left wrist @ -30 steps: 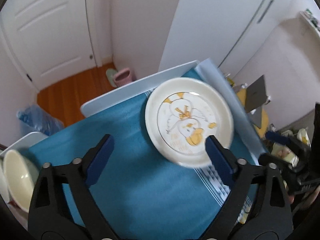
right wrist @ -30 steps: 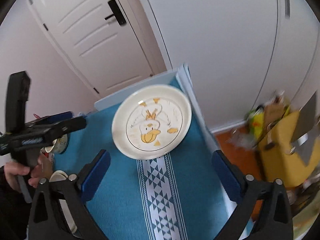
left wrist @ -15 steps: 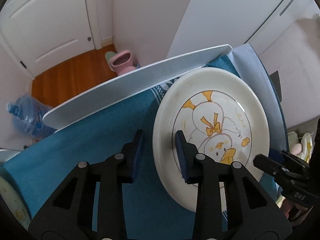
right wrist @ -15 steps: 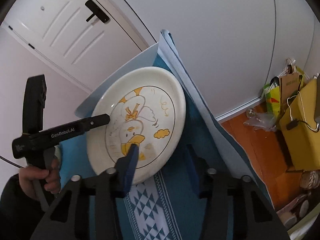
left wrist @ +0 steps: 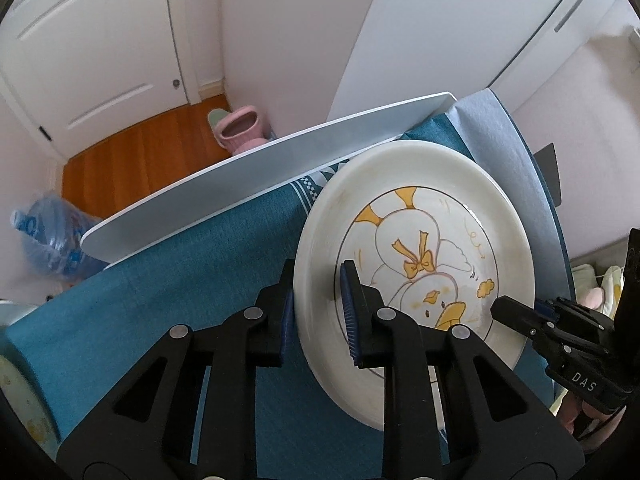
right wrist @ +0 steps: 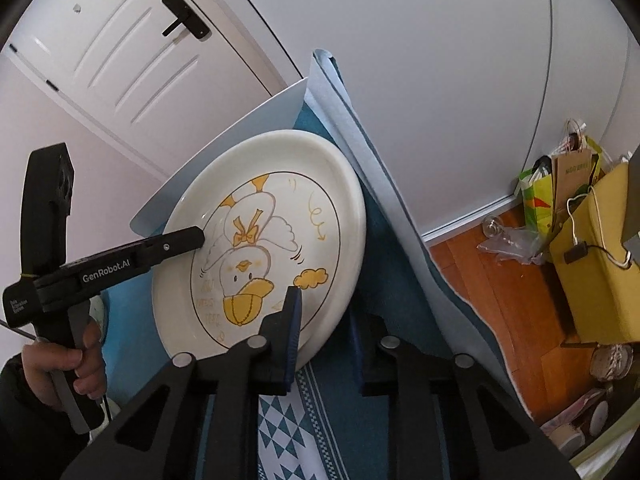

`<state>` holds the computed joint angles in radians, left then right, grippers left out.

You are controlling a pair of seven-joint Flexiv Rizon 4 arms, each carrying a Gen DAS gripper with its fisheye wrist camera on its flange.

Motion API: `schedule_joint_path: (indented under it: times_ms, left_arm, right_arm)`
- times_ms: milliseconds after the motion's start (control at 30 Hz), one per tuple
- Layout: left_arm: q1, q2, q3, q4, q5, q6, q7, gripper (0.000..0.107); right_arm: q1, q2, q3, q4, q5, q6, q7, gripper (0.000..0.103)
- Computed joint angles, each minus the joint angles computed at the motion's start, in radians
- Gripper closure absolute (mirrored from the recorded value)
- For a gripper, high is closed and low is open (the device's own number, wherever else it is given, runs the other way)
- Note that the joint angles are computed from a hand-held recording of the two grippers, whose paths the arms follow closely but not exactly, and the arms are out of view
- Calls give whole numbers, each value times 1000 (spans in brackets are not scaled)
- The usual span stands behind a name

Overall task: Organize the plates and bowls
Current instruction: 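Lift the duck-print plate with both tools and carry it toward the plate stack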

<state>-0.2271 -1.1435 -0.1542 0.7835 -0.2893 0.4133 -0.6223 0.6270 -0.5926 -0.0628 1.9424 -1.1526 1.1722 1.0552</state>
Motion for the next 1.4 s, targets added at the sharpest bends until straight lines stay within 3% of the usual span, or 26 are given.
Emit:
schedule_joint_path:
  times_ms: [233,567,800,967,1133,1400]
  left_arm:
    - [20,75,-9,123,-14,65,2,88]
    - [87,328,-41,493,-109,337,-31,88]
    - [152,500,-49,740,-202,523,-62,88]
    - [207,606,-30,881,-265,610,-78,88]
    - [261,661,-9,959,-316,643,-78,88]
    - [330,661,56,1002,-289,627,-83,88]
  right_arm:
    - [-1,18,18,3,16,-34,-74,83]
    - [-39,105,43,30,-63,-32,-239,83]
    - [-84,138,81,-11,-90,20,-463,83]
    - [-69,99,86,-95,-52,70,-641,83]
    - [-40,15,104,-215,79,121,-861,83]
    - [0,-156,186,-439,317,82,-1187,83]
